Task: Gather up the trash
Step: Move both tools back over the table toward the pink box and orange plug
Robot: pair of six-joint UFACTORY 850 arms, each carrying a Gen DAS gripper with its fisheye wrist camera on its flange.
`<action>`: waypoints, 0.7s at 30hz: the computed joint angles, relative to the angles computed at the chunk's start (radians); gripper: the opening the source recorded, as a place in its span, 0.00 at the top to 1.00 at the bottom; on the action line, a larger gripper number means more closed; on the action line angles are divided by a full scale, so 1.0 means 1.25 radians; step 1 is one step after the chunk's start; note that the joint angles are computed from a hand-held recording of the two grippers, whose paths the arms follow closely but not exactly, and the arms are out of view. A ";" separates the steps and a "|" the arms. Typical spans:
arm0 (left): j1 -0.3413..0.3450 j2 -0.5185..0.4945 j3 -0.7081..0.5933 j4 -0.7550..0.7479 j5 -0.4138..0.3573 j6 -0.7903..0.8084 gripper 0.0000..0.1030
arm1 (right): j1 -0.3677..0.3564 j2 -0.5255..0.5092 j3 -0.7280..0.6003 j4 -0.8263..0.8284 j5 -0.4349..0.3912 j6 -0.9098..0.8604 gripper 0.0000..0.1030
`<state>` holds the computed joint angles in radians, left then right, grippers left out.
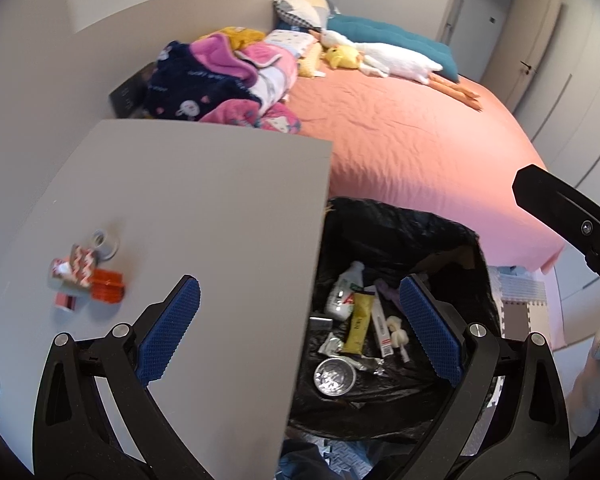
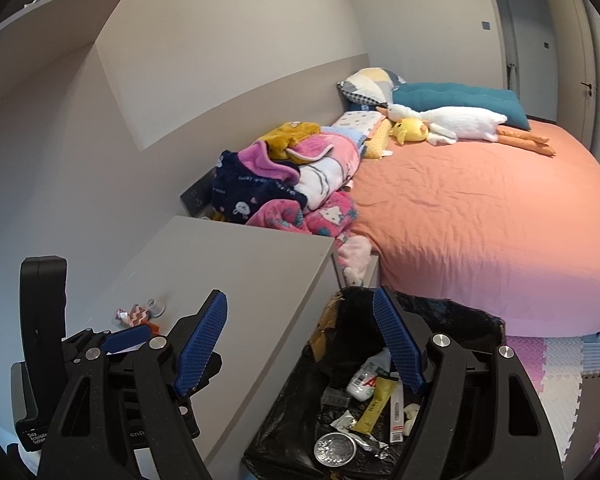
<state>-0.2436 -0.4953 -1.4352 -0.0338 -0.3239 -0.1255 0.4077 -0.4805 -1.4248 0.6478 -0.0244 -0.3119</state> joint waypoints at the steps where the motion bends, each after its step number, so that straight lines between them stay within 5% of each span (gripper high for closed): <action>1: 0.005 0.002 0.004 0.001 0.001 -0.004 0.06 | 0.004 -0.005 -0.006 0.002 -0.002 -0.004 0.26; 10: 0.054 0.036 0.067 0.050 0.019 -0.088 0.06 | 0.045 -0.057 -0.066 0.200 -0.026 -0.231 0.26; 21: 0.115 0.060 0.125 0.114 0.026 -0.196 0.06 | 0.084 -0.142 -0.177 0.050 -0.090 -0.121 0.26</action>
<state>-0.0998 -0.4208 -1.2792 0.1084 -0.2914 -0.3710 0.5132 -0.6582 -1.6456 0.7107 -0.1368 -0.4632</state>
